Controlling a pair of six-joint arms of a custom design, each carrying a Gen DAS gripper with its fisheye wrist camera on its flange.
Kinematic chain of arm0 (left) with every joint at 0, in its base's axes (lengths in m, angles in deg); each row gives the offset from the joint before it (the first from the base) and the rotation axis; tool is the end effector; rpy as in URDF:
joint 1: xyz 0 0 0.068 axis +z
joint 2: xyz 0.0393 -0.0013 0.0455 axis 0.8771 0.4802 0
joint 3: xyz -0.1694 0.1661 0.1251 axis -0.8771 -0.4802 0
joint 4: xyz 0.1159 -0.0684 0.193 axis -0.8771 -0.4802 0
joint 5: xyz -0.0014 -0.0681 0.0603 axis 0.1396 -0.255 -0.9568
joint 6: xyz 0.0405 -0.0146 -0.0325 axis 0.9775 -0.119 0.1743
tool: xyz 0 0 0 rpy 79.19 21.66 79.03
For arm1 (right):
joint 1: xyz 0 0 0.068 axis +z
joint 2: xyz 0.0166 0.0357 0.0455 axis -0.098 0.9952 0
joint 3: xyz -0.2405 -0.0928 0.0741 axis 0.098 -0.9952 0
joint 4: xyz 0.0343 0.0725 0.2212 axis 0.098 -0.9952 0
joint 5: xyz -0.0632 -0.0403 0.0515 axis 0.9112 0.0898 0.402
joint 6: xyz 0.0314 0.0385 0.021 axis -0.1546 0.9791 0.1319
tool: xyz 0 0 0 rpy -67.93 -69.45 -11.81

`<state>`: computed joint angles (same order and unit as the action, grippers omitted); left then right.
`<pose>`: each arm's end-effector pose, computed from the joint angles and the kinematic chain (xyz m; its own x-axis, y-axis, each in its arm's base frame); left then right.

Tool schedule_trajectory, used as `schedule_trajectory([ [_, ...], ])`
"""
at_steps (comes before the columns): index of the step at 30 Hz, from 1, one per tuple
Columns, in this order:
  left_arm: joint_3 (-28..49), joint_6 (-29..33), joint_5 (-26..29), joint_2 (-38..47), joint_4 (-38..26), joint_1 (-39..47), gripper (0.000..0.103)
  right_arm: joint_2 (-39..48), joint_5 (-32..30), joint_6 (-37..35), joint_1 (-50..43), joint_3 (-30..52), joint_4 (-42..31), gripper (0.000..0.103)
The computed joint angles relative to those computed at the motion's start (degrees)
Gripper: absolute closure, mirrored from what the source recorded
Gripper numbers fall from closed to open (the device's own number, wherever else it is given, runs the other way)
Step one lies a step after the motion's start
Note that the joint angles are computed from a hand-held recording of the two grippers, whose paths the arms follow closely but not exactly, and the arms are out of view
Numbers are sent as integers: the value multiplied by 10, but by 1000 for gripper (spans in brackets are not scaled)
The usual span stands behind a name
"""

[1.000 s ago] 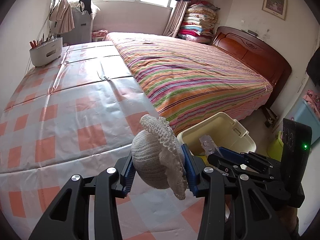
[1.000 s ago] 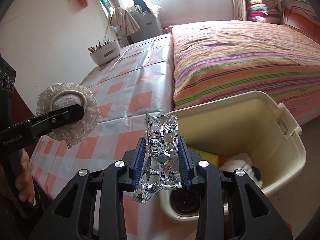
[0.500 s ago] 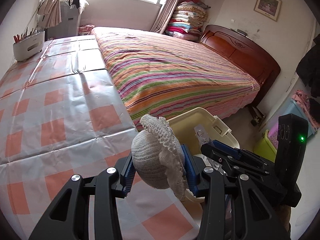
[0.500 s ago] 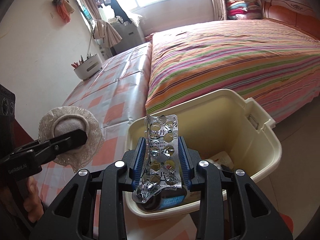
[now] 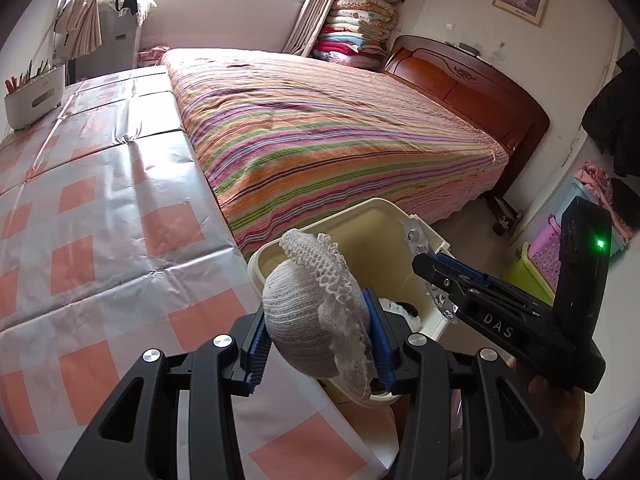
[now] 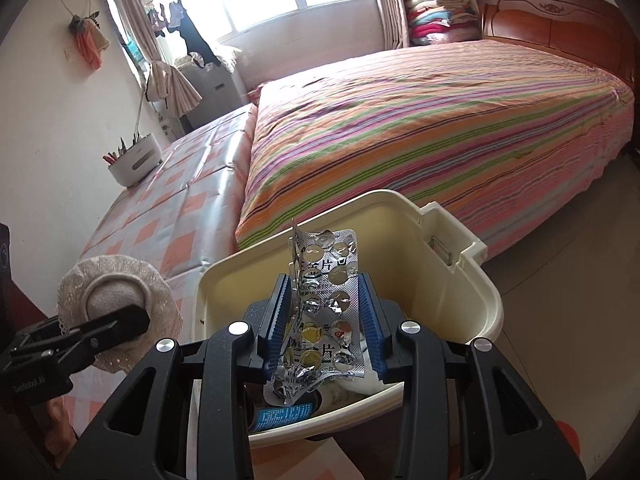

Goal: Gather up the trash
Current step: 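Open both tools to drop the blister pack and lace cap into the basket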

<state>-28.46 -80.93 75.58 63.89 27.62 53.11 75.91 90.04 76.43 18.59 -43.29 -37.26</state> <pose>0.2874 -0.0552 0.1697 -0.7287 0.1167 -0.6748 0.3944 0.8771 -0.2742 0.2617 0.1120 0.1544 -0.6910 0.2238 -0.6873 0.0364 0.9604 0.2762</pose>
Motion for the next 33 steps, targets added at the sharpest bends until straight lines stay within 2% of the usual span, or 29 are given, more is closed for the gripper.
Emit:
schedule_trajectory([
  [3,0,1,0,2,1,-3,61,-3,7,6,6,0,-4,67],
  [6,1,0,1,5,1,-4,61,-5,13,11,11,0,-7,59],
  [12,-1,1,2,8,3,-8,61,-28,12,14,5,-13,1,54],
  [27,9,-16,11,25,7,-27,61,-130,26,37,-21,-76,43,49],
  [33,9,-19,4,22,12,-49,61,-146,25,45,-20,-91,58,48],
])
